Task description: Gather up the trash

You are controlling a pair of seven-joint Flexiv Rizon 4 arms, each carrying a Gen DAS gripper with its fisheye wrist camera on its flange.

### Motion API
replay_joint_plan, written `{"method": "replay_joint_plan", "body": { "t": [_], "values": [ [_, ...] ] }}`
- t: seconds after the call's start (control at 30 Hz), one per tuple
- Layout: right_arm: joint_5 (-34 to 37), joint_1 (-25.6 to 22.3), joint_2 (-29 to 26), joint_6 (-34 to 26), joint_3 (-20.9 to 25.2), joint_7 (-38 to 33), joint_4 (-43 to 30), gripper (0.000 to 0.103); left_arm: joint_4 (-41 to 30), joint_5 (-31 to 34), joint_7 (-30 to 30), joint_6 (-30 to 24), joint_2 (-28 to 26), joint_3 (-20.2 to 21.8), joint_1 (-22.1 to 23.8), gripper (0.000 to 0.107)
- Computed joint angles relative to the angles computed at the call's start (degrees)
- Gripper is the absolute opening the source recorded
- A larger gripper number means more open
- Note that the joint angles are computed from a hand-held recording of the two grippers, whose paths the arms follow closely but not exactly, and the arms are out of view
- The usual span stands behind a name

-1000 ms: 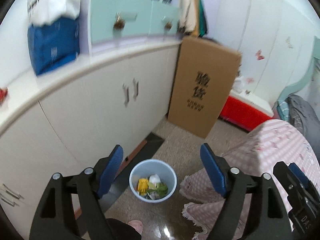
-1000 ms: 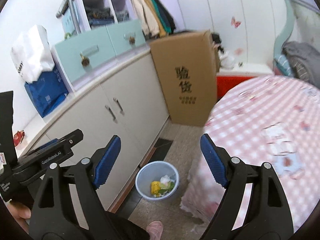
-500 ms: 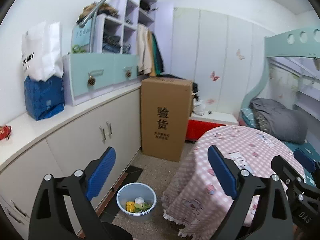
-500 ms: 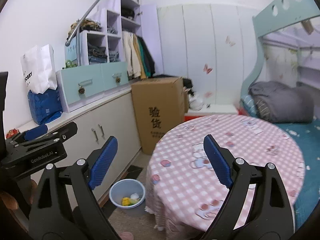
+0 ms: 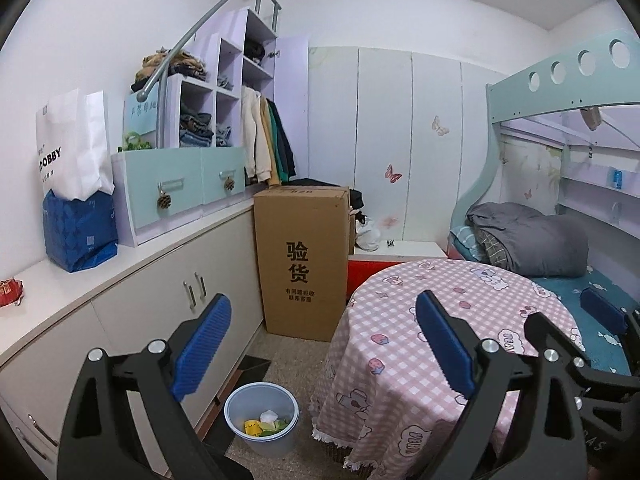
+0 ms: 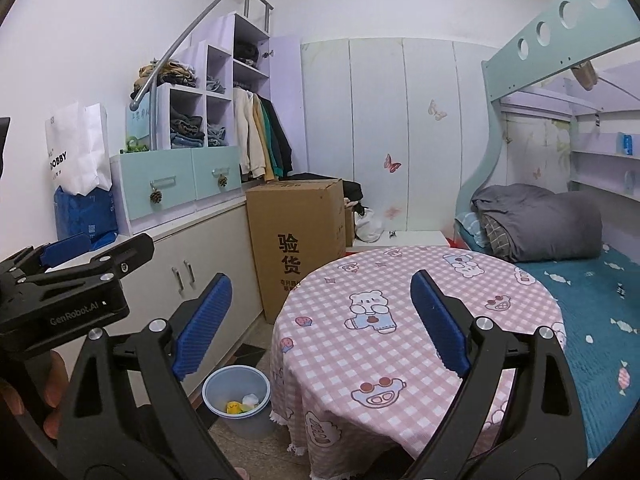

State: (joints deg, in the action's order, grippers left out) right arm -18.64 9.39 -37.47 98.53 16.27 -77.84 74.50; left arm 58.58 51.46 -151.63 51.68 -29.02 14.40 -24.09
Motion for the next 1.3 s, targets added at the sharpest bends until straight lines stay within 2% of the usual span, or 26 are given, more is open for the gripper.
{"method": "replay_joint_plan", "body": {
  "t": [1.3],
  "values": [
    [-0.04, -0.81, 1.25, 0.22, 0.77, 0.13, 1.90, 0.091, 0.61, -0.19, 0.61, 0.55, 0.80, -0.64, 0.11, 0.092]
  ]
}}
